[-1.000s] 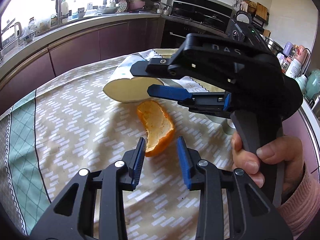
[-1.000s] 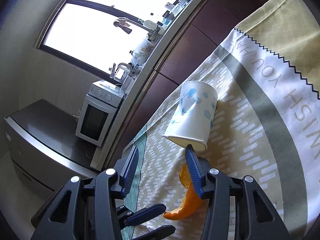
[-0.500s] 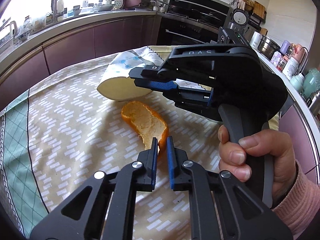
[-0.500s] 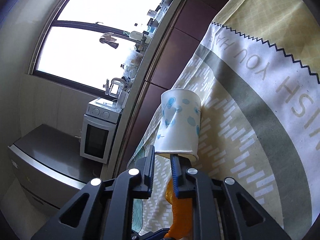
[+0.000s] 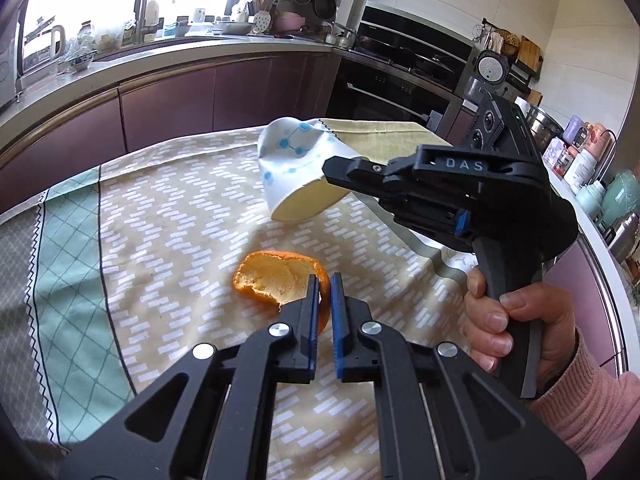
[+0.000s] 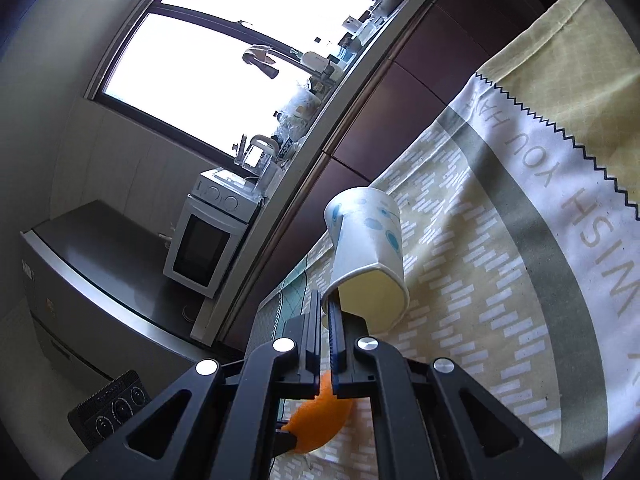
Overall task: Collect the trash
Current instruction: 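Grasp the orange peel with the left tool while the right grasps the white paper cup, then lift the orange peel with the left tool while the right lifts the paper cup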
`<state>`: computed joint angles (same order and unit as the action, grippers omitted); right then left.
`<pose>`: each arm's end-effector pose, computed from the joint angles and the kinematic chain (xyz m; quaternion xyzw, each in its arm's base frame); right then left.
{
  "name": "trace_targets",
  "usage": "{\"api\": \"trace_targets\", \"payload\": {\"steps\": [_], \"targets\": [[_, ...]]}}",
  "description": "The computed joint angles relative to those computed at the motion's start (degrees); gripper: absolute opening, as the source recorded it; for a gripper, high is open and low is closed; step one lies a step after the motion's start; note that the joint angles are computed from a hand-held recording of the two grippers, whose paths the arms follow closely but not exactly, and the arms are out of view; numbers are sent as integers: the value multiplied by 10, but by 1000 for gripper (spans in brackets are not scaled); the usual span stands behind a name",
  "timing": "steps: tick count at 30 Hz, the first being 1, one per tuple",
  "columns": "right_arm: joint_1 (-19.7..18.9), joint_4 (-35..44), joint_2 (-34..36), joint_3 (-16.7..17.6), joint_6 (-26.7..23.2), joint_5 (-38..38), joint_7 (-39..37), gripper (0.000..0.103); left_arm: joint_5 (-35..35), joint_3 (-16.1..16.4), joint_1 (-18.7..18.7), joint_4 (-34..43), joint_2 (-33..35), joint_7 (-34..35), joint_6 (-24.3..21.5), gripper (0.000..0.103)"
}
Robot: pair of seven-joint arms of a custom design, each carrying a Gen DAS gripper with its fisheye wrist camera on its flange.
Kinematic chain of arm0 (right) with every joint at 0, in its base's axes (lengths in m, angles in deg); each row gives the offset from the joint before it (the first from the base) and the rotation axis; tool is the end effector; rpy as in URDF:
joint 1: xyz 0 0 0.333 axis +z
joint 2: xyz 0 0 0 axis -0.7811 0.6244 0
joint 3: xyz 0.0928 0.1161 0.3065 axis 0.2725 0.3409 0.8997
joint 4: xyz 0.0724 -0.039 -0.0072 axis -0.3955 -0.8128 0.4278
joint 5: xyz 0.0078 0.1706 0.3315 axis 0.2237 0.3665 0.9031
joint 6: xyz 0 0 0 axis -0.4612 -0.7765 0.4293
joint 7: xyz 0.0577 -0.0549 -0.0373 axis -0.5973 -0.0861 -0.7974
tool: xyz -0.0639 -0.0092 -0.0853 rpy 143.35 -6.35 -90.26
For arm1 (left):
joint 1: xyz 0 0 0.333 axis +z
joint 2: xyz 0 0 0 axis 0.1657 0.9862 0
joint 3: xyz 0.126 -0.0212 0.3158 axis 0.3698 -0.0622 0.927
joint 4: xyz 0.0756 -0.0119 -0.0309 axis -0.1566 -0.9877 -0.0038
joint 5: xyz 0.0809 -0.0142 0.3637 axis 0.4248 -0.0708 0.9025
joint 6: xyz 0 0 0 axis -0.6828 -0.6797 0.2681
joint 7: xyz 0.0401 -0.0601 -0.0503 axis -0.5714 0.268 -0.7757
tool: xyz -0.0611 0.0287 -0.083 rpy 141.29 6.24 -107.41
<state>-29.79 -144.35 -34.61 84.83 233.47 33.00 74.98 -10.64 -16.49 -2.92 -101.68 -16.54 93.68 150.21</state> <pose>0.4436 0.1693 0.5403 -0.3014 0.7557 -0.0713 0.5770 0.5333 -0.2936 0.5580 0.2508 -0.8769 0.4095 0.0218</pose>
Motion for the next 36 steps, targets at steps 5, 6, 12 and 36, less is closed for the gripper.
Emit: {"api": "trace_targets", "payload": {"steps": [5,6,12,36], "targets": [[6,-7,-16,9,-11,5,-17,3,-22,18,16,-24,-32,19,-9,6],[8,-8,-19,11,-13,4,-19,3,-23,22,17,-24,-36,20,-10,6],[-17,6,-29,65,-47,56,-91,3,-31,47,26,-47,-65,33,-13,6],[88,90,23,5,-102,-47,-84,2,-36,125,65,-110,-140,27,-4,6]]}}
